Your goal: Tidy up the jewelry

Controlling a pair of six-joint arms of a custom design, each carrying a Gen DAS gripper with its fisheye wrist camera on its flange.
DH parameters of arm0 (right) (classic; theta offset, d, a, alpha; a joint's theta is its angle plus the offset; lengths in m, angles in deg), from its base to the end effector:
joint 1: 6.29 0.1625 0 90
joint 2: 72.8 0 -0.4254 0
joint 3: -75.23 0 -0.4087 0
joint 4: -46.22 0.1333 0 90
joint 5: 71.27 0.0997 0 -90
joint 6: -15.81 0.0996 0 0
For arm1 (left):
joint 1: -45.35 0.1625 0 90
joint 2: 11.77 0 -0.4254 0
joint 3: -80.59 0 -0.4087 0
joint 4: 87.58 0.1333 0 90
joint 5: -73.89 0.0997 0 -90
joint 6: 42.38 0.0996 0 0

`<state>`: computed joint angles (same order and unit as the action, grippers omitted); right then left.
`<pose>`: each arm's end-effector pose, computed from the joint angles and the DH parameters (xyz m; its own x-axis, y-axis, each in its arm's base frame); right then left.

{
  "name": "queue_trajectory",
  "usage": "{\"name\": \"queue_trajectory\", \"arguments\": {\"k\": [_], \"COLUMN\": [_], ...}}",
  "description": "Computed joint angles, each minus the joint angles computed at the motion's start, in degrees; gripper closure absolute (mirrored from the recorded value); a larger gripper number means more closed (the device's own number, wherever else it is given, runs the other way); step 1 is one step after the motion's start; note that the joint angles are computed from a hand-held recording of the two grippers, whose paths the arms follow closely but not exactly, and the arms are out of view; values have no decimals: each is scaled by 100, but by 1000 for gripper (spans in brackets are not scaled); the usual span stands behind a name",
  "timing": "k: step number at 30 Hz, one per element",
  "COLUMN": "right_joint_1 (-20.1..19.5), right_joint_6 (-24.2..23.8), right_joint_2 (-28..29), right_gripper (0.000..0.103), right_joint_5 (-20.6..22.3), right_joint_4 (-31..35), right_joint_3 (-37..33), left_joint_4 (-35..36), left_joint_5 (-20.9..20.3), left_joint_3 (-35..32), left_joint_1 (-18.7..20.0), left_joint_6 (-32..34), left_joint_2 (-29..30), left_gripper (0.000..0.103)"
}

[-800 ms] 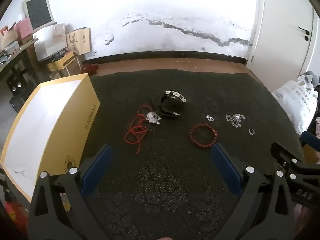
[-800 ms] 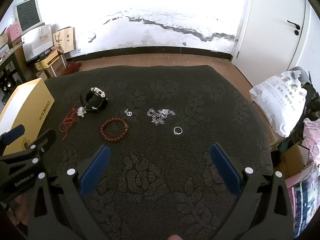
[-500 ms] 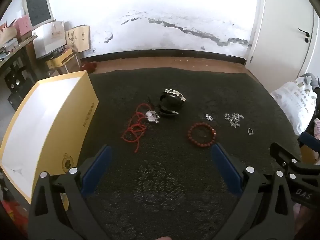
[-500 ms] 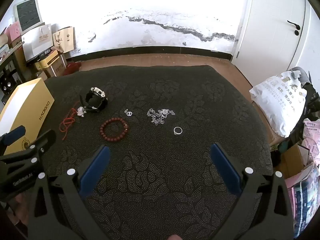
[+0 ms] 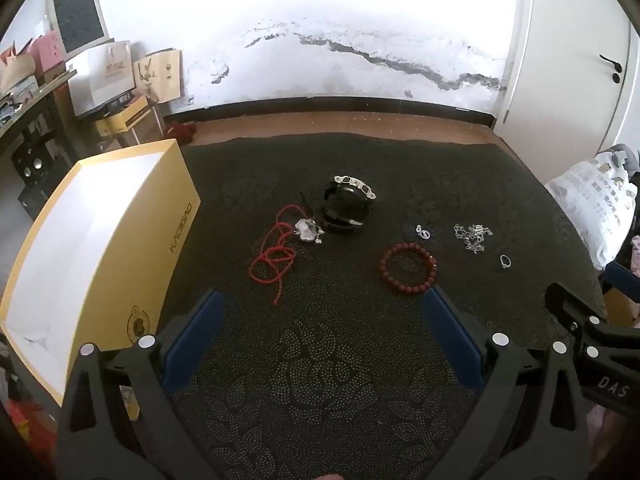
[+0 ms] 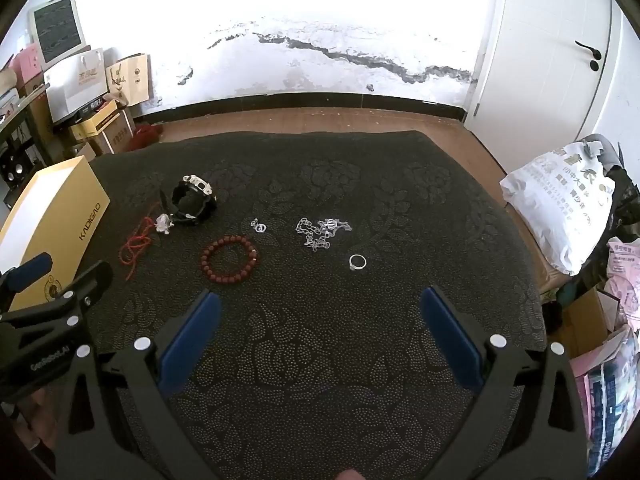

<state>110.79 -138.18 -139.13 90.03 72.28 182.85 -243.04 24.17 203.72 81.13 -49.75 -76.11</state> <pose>0.2159 -0.3368 0.2146 -0.5900 0.5211 0.6167 -0.1796 0.6601 -0.7294 -0.2932 -0.4550 0.1325 -0.6061 0.4958 -0.6219 0.7341 0.6497 -0.1976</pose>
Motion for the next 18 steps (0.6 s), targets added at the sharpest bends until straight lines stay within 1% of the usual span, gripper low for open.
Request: {"name": "queue_trajectory", "arguments": {"k": [11,14,15,18], "right_joint_1": [43,38,15,15], "right_joint_6": [114,67,-4,3], "right_joint_2": [34,30,10,14], "right_gripper": [6,6,6,6], "right_joint_5": [24,33,19,26], "right_joint_4": [71,22,-21,-17], "right_joint_3": [-20,-3,5,2], "left_joint_4": [-37,-70,-3,-36], "left_joint_5": [-6,-8,3,10], "left_joint_3": [18,35,1,13], "left_joint_1": [48,67,19,31], "left_joint_6": [35,61,-2,24], "left_joint_2": [-3,-8,6,15], "left_gripper": [6,6,6,6]}}
